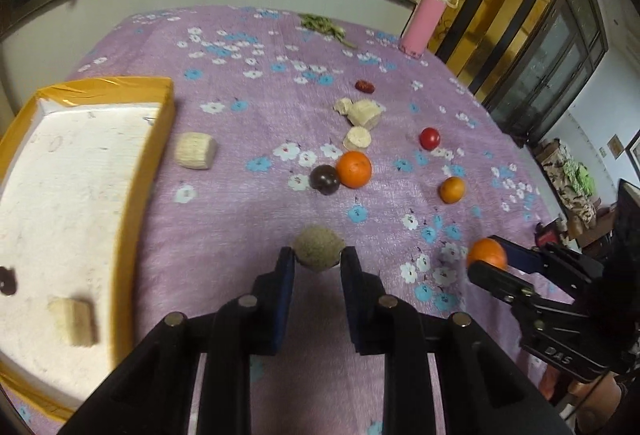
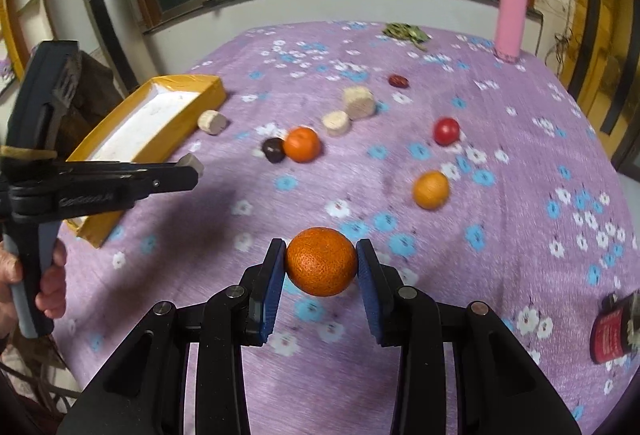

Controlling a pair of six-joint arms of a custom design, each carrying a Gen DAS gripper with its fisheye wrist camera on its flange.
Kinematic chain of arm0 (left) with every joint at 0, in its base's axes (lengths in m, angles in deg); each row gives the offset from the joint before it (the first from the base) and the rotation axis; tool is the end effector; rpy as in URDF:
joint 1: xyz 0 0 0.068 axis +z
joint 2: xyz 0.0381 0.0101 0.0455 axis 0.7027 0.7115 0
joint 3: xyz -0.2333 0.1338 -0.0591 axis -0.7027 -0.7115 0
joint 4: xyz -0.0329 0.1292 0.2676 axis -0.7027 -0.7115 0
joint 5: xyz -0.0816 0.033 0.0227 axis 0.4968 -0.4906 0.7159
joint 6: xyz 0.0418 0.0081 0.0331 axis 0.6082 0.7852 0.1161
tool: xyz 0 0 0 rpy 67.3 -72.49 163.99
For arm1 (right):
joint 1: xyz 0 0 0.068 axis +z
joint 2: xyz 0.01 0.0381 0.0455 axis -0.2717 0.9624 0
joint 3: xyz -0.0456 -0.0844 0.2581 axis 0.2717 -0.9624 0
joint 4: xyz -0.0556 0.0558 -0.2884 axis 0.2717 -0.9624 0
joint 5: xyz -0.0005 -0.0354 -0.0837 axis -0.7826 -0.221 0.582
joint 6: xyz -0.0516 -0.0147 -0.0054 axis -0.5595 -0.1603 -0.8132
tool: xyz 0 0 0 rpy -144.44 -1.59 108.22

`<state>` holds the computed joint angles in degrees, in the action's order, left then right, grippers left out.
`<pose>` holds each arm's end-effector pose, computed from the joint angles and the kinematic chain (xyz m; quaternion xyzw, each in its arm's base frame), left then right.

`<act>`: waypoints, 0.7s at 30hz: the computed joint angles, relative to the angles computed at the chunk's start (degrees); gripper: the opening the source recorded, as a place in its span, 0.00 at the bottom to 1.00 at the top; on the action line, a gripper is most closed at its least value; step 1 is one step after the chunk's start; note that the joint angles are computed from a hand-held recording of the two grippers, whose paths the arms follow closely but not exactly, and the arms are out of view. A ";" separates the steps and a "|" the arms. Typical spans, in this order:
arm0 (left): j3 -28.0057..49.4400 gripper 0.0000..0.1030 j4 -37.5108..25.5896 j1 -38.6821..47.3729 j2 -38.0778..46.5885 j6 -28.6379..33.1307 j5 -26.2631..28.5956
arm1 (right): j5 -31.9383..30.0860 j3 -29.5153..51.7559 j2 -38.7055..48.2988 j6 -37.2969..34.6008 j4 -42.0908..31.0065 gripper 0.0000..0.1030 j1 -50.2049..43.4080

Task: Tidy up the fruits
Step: 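Carry the grey cake and mandarin over the yellow tray with both grippers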

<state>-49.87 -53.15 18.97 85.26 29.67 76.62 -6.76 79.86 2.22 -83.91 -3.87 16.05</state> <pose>0.2498 -0.1172 0.1717 -0.0500 0.9453 -0.1231 0.2978 0.2564 0.1639 0.1889 -0.2517 0.9094 0.1503 0.2950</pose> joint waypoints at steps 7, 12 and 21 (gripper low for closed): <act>-5.73 0.25 -4.63 6.39 -12.68 1.87 1.37 | 2.86 5.01 4.34 1.82 0.10 0.33 6.82; -9.15 0.25 -8.91 16.15 -20.56 6.01 5.14 | 3.95 10.81 9.89 3.52 0.42 0.33 12.02; -11.76 0.25 -13.81 38.14 -26.45 17.99 13.92 | 4.10 25.18 22.74 5.52 -0.67 0.33 20.09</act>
<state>-61.63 -66.96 57.12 58.81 47.67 90.54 -2.66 105.03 24.96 -78.39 -4.54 36.13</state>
